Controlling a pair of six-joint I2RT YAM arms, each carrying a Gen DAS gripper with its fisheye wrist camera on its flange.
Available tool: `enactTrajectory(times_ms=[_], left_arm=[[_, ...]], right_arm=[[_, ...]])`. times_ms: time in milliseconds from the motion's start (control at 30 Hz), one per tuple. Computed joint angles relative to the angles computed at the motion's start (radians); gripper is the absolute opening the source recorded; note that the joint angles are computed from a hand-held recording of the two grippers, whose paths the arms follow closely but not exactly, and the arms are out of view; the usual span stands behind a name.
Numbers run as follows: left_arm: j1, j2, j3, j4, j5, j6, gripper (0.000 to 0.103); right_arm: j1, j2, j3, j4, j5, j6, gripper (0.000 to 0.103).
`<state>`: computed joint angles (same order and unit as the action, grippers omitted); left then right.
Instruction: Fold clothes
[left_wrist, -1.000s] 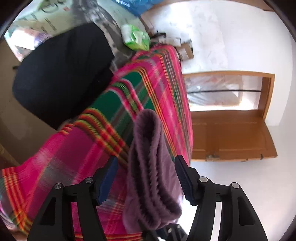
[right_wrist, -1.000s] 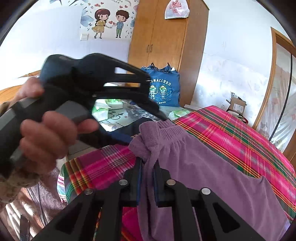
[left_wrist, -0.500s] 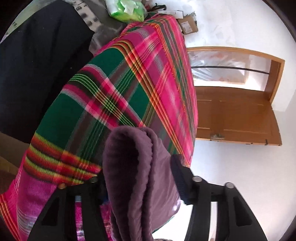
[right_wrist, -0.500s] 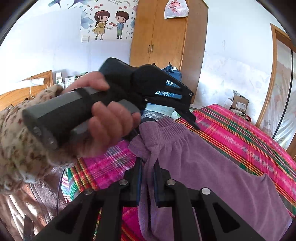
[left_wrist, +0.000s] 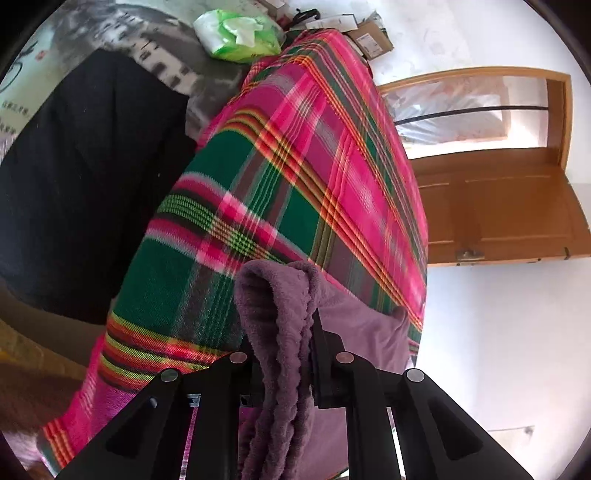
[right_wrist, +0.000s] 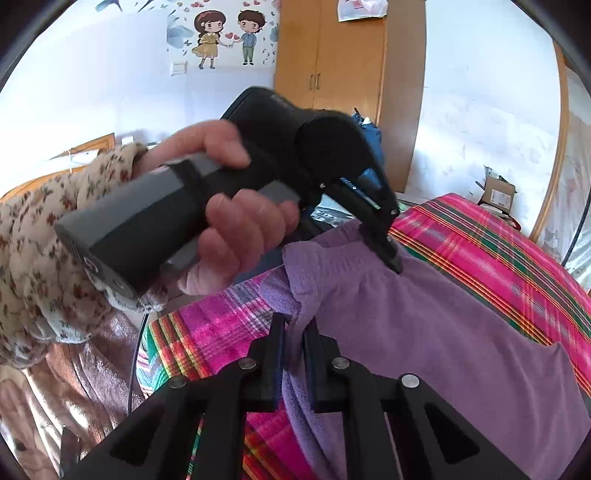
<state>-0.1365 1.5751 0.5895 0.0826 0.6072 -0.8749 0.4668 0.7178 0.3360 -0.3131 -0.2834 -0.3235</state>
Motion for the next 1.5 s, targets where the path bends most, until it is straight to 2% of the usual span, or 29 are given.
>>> enactTrajectory(times_ms=[200,433,700,900,1133,1167,1233,1267,1433,1500], left_arm=[[0.014,0.040,-0.027,0.093,0.029,-0.054,0.014],[0.002,0.042,-0.032,0.109,0.033,-0.078,0.014],[-0.039,-0.018,-0.005,0.014,-0.038,-0.091,0.014],[-0.073,-0.093,0.015,-0.065,-0.091,-0.103,0.014],[-0.121,-0.136,0.068,-0.149,-0.139,-0.107,0.014],[-0.131,-0.141,0.075,-0.159,-0.148,-0.110,0.014],[-0.156,-0.143,0.092,-0.174,-0.167,-0.124,0.015],[-0.168,-0.144,0.101,-0.182,-0.176,-0.131,0.014],[-0.237,-0.165,0.142,-0.222,-0.232,-0.156,0.015],[-0.265,-0.159,0.164,-0.230,-0.252,-0.169,0.014]], right_arm=[[0.059,0.057,0.006,0.034,0.045,0.028,0.010],[0.095,0.062,-0.018,0.042,0.082,0.037,0.010],[0.057,-0.044,-0.044,-0.022,0.036,0.059,0.010],[-0.009,-0.176,-0.046,-0.124,-0.033,0.060,0.010],[-0.212,-0.318,-0.019,-0.287,-0.199,-0.026,0.010],[-0.289,-0.294,-0.007,-0.299,-0.260,-0.076,0.010],[-0.390,-0.138,0.005,-0.184,-0.337,-0.137,0.010],[-0.421,-0.106,0.025,-0.181,-0.362,-0.157,0.010],[-0.543,-0.096,0.060,-0.230,-0.463,-0.214,0.010],[-0.583,-0.043,0.084,-0.208,-0.497,-0.233,0.010]])
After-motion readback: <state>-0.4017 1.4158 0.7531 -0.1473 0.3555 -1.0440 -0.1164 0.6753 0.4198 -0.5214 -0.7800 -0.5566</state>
